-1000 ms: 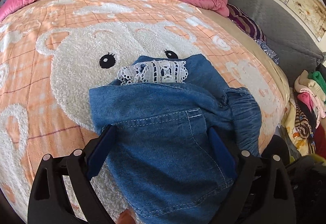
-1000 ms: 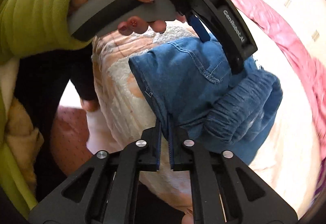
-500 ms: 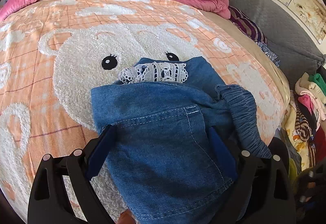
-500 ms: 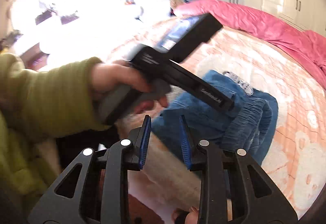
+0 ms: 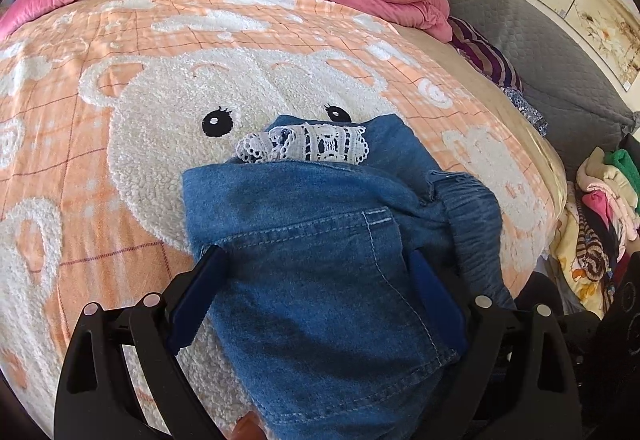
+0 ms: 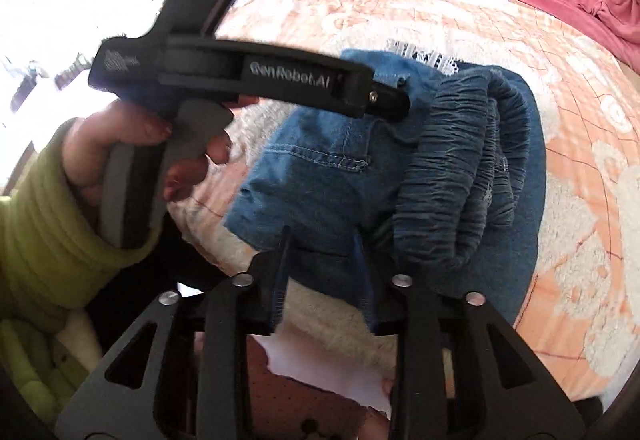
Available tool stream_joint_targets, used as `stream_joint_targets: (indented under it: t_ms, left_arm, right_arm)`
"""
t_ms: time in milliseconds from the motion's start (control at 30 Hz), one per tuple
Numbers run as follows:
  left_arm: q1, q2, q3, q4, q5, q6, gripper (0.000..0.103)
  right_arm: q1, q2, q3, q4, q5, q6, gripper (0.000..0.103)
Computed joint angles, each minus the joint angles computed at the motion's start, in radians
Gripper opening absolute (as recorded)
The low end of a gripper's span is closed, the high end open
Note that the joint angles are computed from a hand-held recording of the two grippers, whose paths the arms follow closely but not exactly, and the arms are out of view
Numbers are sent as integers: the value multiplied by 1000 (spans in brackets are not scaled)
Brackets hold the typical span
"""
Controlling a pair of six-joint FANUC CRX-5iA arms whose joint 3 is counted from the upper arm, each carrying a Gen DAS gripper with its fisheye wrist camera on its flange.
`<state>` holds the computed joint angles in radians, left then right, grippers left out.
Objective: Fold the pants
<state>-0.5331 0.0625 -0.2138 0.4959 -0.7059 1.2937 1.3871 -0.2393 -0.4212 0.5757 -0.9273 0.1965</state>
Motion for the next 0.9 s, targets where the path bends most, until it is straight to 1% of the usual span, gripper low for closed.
stream_joint_targets:
  t_ms: [33, 67, 233, 400, 467, 567, 633, 667, 733, 833, 900]
  left_arm:
    - [2, -5, -3, 4, -1, -1, 92]
    - [3, -8, -4, 5, -3, -2, 92]
    - [4, -41, -18, -1, 3, 9, 92]
    - [-8, -90, -17, -66, 17, 49, 92]
    - [-11, -111, -20, -87, 24, 58, 92]
    - [-16, -141, -20, -135, 27, 91, 92]
    - [-16, -168, -25, -162, 28, 109, 96]
    - [-17, -178, -27, -175, 28, 120, 96]
    - [-17, -201, -25, -220, 23, 157, 96]
    - [-6, -228, -35, -250, 17, 199, 98]
    - [8, -242, -44, -264, 10, 227, 98]
  right_arm:
    - [-4, -12, -5, 6, 4, 1, 32]
    - [11, -20, -7, 27, -15, -13, 34]
    - [65, -71, -38, 134, -75, -105, 38]
    - [92, -97, -56, 223, -127, -172, 48]
    - [101, -101, -65, 267, -149, -212, 58]
    - [104, -104, -91, 316, -169, -259, 65]
    - [111, -104, -89, 328, -212, -273, 68]
    - [114, -103, -87, 332, -231, -280, 71]
    - [121, -104, -86, 339, -274, -294, 75]
    - [118, -100, -84, 334, -316, -307, 81]
    - [108, -95, -85, 326, -337, -313, 82]
